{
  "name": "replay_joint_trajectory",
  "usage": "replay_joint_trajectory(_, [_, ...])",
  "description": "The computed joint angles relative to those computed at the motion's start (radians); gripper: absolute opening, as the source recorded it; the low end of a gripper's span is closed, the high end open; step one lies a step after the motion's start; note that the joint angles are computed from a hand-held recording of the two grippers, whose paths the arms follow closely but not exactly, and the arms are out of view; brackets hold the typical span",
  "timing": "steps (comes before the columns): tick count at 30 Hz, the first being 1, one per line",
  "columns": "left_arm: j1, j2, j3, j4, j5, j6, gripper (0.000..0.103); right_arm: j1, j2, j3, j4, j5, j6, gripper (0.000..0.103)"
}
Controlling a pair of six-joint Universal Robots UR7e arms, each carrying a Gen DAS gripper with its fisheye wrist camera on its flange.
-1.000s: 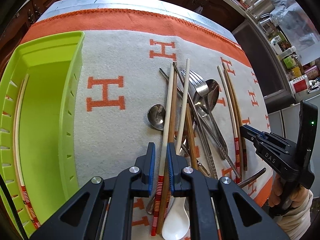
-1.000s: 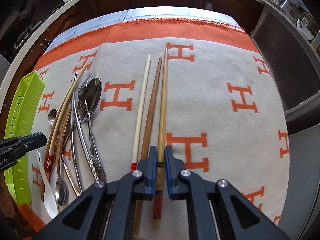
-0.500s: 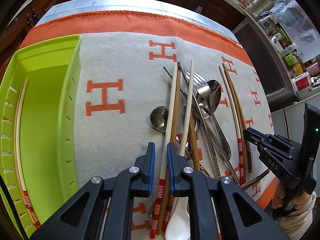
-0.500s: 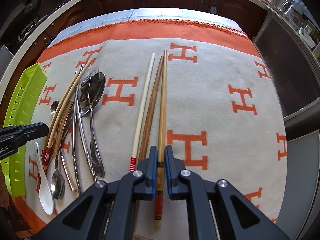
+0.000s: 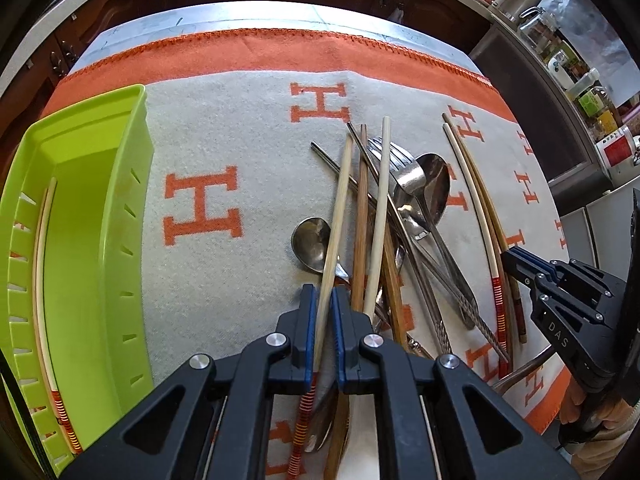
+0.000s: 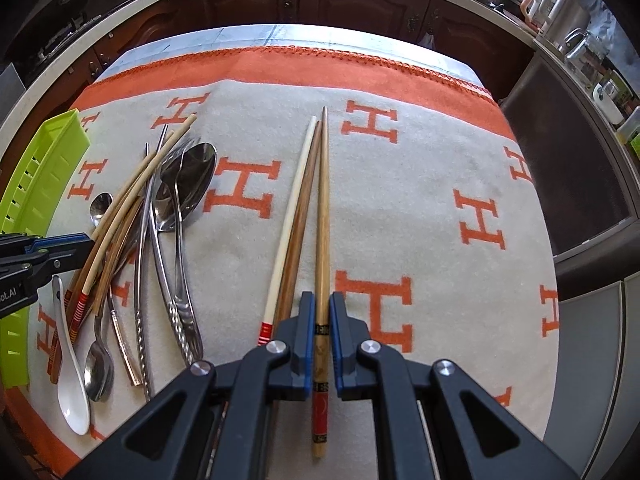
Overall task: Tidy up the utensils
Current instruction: 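Close the right tool on a chopstick while the left tool grasps another chopstick, then lift the chopsticks into the green tray and open both tools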
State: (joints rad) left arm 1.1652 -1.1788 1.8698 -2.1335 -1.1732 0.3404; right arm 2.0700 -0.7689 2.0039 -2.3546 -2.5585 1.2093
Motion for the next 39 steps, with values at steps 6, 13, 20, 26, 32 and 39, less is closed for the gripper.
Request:
replay_joint_trajectory(6, [-0.015,-0.043,0.022,-0.059,0.016,-0.012,0.003,-0.004,-0.05,0.114,-0.296,0.069,-0.026,0.007])
replay_joint_trajectory(13, [-0.025,-0.141,-0.015,-0.01,-0.018,-0.009,0.003,0.05,-0.086,0.14,-0.453,0.12,-0.052,0.007])
replay_joint_trajectory(20, [-0.005,-0.236,-0.041,-0.001,-0.025,0.033,0.003,0.119,-0.032,0.007,-0.454,0.132,-0.161,0.007])
replay_joint_trajectory(26, [0.032,-0.244,-0.079,-0.001,-0.012,0.036,0.003,0.145,0.053,-0.155,-0.446,0.183,-0.279,0.007])
replay_joint_trajectory(32, [0.071,-0.215,-0.102,-0.009,0.038,0.04,0.003,0.133,0.183,-0.358,-0.367,0.289,-0.352,0.007])
replay_joint_trajectory(39, [0.109,-0.192,-0.12,-0.036,0.078,0.049,0.004,0.082,0.304,-0.489,-0.353,0.373,-0.357,0.007])
